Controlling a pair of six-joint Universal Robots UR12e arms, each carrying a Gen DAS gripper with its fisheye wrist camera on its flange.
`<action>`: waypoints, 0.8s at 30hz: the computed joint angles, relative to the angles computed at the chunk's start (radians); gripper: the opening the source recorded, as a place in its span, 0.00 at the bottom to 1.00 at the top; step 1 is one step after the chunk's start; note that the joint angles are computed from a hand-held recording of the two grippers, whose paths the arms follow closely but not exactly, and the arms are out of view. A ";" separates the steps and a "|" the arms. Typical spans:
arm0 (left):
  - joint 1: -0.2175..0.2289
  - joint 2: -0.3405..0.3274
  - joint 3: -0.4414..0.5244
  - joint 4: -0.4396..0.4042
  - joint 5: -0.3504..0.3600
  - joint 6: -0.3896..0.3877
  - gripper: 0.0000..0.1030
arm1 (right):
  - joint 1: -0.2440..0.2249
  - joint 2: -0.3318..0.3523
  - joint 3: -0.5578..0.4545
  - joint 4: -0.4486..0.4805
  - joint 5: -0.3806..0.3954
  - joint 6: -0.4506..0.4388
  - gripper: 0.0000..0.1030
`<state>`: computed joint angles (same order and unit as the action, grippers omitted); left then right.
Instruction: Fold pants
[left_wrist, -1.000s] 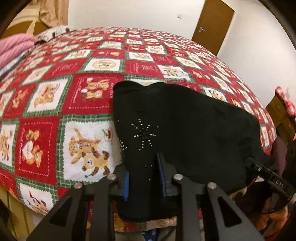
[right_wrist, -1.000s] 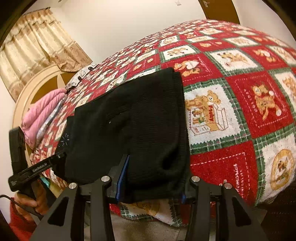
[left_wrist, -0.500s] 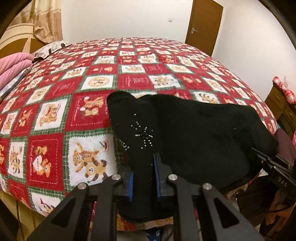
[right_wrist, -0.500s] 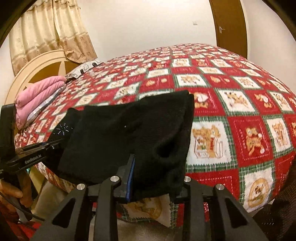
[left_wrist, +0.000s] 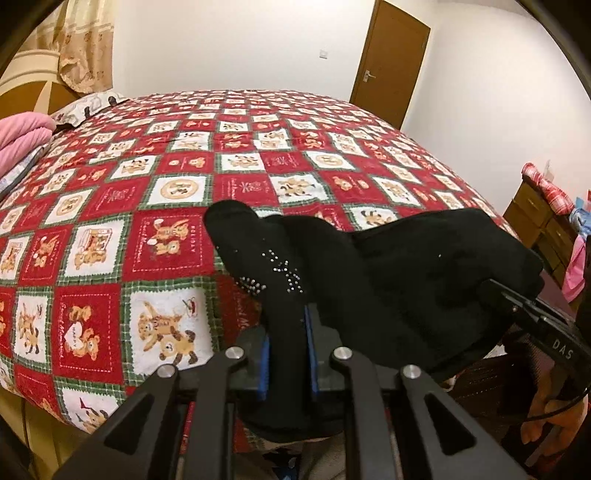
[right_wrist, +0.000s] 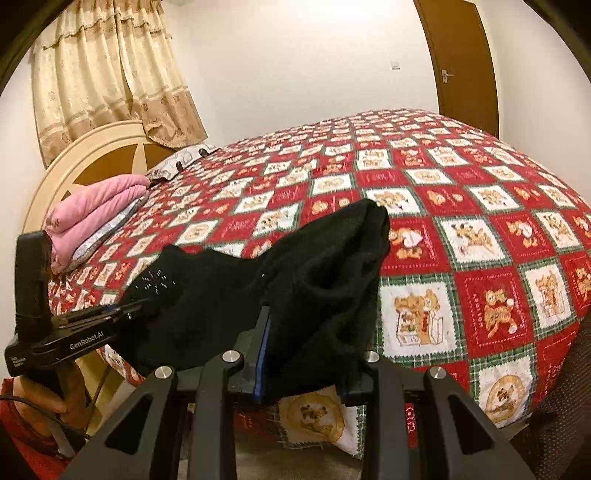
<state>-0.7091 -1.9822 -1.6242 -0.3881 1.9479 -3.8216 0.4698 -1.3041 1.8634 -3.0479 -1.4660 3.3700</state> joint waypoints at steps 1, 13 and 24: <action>0.001 0.002 -0.003 0.004 -0.001 -0.004 0.16 | 0.001 -0.001 -0.001 -0.001 -0.002 -0.002 0.28; 0.054 0.030 -0.071 0.056 -0.135 -0.085 0.18 | 0.013 0.023 -0.031 0.066 -0.044 0.003 0.28; 0.065 0.011 -0.070 0.012 -0.204 -0.113 0.45 | -0.026 0.029 -0.005 0.080 0.034 0.073 0.28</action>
